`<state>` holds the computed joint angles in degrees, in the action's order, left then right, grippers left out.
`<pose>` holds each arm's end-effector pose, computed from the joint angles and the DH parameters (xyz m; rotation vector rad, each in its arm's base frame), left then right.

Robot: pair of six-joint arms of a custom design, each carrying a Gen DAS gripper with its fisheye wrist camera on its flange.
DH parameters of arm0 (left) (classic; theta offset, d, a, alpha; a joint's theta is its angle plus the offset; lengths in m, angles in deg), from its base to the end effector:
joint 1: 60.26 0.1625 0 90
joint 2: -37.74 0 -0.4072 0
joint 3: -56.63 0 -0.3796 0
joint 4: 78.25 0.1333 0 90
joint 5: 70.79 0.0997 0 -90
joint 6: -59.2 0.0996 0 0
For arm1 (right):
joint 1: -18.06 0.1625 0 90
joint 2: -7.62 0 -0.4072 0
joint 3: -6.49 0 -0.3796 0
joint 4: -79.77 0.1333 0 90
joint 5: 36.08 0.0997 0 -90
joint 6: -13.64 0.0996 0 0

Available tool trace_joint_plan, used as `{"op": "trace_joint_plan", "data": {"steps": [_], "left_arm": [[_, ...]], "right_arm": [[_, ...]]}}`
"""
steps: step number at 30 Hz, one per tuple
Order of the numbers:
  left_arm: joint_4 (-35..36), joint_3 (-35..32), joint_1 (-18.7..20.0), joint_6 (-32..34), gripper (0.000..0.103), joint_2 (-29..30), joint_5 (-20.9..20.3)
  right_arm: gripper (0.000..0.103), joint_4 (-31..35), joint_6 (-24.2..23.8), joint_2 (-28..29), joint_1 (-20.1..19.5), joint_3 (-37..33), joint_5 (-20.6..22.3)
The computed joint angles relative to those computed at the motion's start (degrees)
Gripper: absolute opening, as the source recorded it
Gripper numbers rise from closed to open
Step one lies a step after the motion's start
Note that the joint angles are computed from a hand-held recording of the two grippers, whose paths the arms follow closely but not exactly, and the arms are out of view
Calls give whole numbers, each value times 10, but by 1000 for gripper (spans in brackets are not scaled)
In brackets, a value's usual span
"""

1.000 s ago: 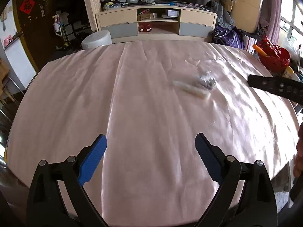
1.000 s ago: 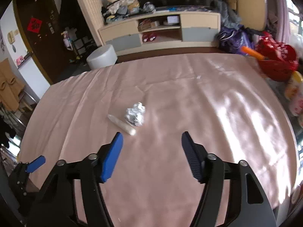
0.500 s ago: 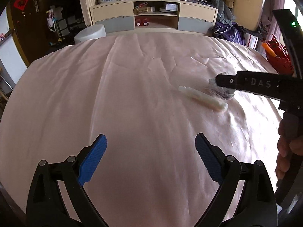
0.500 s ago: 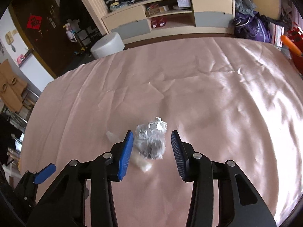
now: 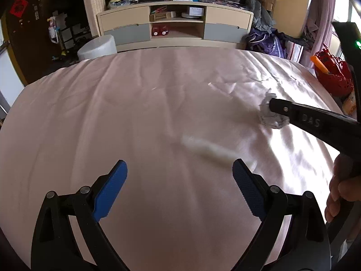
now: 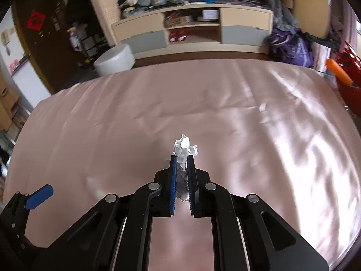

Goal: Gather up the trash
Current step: 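Grasp the white plastic tube with the left gripper while the right gripper holds the foil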

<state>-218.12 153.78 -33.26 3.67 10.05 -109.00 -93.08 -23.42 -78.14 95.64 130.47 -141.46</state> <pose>-0.4092 -0.4459 -0.0952 0.3414 2.2772 -0.7550 0.0040 -0.4788 0.3354 0.3934 -2.4431 0.7814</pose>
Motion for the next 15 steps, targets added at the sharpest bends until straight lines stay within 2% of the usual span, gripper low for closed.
{"op": "trace_joint_plan", "data": {"steps": [5, 8, 10, 13, 14, 15], "left_arm": [[-5, -54, 6, 22, 89, 37, -8], [11, -81, 10, 19, 85, 56, -15], [20, -93, 14, 20, 76, 64, -24], [33, -102, 10, 31, 59, 75, -9], [31, -101, 8, 35, 49, 75, -9], [32, -101, 7, 37, 33, 75, -9]], "right_arm": [[10, 18, -2, -14, -28, -12, 23], [10, 25, -9, -20, -40, -13, 34], [10, 33, -13, -26, -46, -13, 42], [10, 39, -18, -30, -49, -12, 49], [10, 40, -20, -31, -50, -11, 50], [10, 39, -23, -33, -50, -9, 50]]}}
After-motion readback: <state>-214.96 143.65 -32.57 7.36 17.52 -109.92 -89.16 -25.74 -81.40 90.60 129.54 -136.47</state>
